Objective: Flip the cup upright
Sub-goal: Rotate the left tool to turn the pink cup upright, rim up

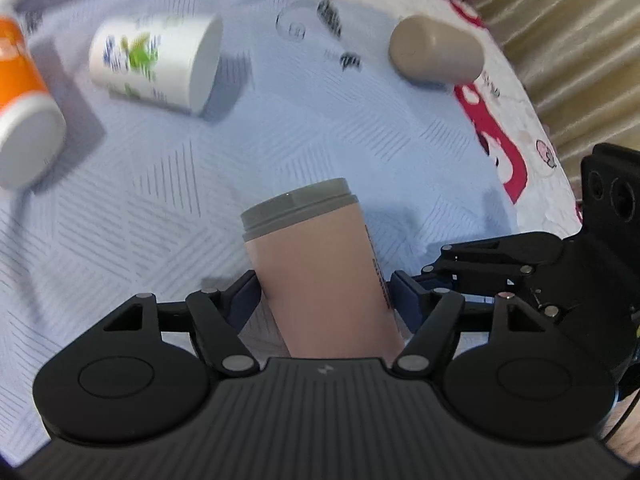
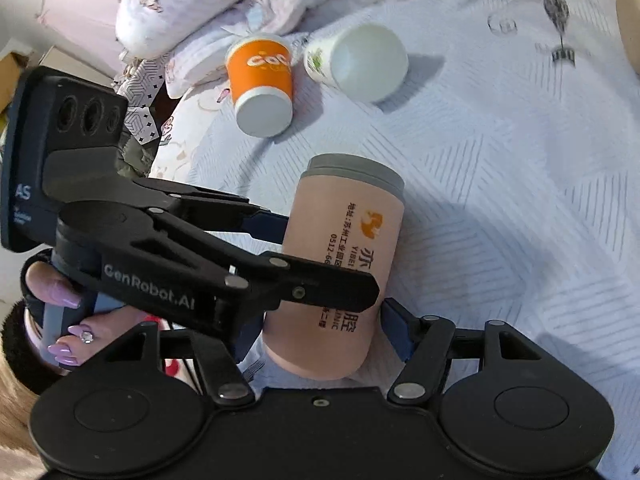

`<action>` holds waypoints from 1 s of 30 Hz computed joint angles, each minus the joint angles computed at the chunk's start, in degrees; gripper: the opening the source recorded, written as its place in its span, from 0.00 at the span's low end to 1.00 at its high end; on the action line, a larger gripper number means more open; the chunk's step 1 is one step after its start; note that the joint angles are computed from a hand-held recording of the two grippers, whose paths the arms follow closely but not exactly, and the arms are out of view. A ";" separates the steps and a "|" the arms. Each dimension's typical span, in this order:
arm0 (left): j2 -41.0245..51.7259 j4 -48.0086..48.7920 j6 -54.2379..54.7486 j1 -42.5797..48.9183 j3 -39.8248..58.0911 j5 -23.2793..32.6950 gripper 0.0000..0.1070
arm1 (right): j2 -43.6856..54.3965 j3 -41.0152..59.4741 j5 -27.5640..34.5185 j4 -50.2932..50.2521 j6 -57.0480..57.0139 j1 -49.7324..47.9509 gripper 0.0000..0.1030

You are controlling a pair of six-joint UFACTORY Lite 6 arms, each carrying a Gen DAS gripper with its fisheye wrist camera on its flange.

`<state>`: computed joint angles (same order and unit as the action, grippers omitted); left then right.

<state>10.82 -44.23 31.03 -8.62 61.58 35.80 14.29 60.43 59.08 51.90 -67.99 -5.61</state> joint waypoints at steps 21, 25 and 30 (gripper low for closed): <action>-20.15 10.14 -5.79 -7.38 -10.17 -16.75 0.57 | -21.64 -20.62 -18.47 24.80 -40.39 4.36 0.67; -20.35 19.22 -16.13 -10.23 -11.03 -21.37 0.58 | -23.91 -24.52 -22.63 34.17 -53.23 5.61 0.67; -18.61 16.24 -12.14 -10.60 -11.19 -24.25 0.58 | -23.33 -27.82 -25.19 49.62 -73.25 7.12 0.67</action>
